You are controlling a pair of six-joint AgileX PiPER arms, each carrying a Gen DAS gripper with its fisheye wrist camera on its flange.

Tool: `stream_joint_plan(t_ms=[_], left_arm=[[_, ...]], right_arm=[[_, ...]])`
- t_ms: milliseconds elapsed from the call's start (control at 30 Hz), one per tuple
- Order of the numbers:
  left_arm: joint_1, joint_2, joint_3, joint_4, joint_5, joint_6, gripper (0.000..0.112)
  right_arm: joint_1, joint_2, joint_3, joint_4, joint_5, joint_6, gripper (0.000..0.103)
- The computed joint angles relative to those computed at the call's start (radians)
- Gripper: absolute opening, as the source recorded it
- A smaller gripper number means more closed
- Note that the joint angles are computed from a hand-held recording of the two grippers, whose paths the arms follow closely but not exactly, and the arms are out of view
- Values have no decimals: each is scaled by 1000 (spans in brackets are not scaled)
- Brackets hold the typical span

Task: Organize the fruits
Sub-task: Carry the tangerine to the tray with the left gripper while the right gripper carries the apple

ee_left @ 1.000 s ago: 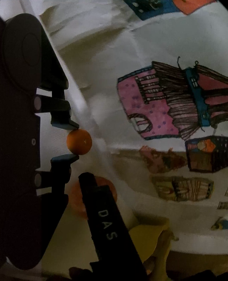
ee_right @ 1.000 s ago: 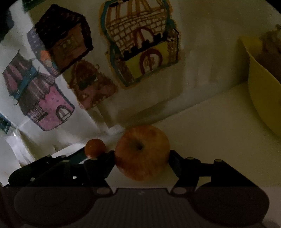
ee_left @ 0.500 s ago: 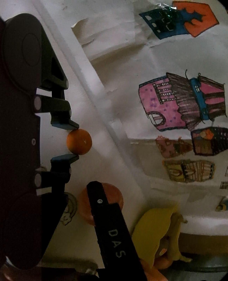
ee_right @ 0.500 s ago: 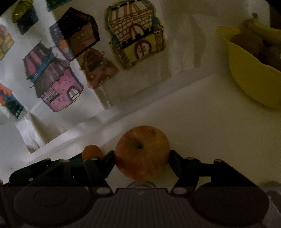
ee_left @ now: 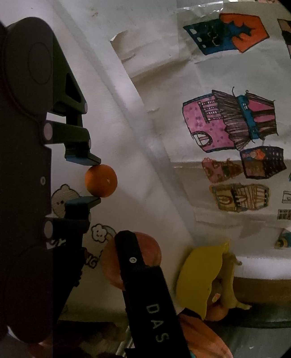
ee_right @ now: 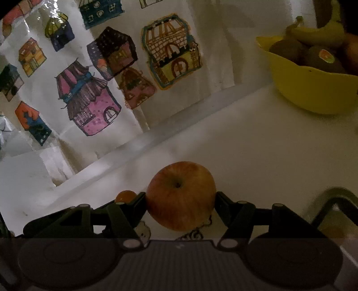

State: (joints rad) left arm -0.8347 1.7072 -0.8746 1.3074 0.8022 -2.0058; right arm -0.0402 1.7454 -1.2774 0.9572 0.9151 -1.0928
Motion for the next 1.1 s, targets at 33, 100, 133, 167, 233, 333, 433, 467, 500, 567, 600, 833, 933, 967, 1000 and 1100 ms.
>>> stream_joint_plan(t_ms=[33,100,133,167,233,333,433,467,500,567,600,833,933,967,1000,1100], left_arm=[[-6,-2,3,0,4,-3,31],[-15,-8,10,1,9,-10,31],[-17,-11,14,1,10,-11,31],[-21,-15,19,5,13,-16,31],[-30,-25,30,11,16,-26,31],[-43,-37,45,20,24,-37,31],[-57,-51,55,26,33,-43,31],[-64,-57,58,27,38,-45,31],[-70,-61,59,25,42,-44,31],[-85,-73,62,23,50,-46,31],[-93,-79,64,24,53,-47,31],[-169,-99,54,14,77,-48,31],[-216,-104,47,13,92,-55,31],[-230,-105,44,12,96,-57,31],[-246,-105,41,11,101,-60,31],[-287,-106,32,5,107,-62,31]], right_arm=[[1,-7,14,7,-4,-6,70],[0,-24,40,6,-14,-10,70],[-2,-35,56,11,-20,-19,70],[-8,-45,71,19,-24,-28,70],[-23,-68,107,53,-27,-59,70],[-48,-111,175,113,-37,-117,70],[-81,-155,247,187,-30,-189,70],[-94,-171,273,214,-23,-217,70],[-108,-185,297,241,-16,-245,70],[-139,-219,349,285,-1,-289,70],[-151,-234,369,303,3,-304,70],[-301,-367,499,356,80,-388,70],[-381,-418,535,347,124,-394,70],[-411,-438,548,343,139,-399,70],[-442,-456,561,338,155,-406,70],[-533,-492,591,325,204,-421,70]])
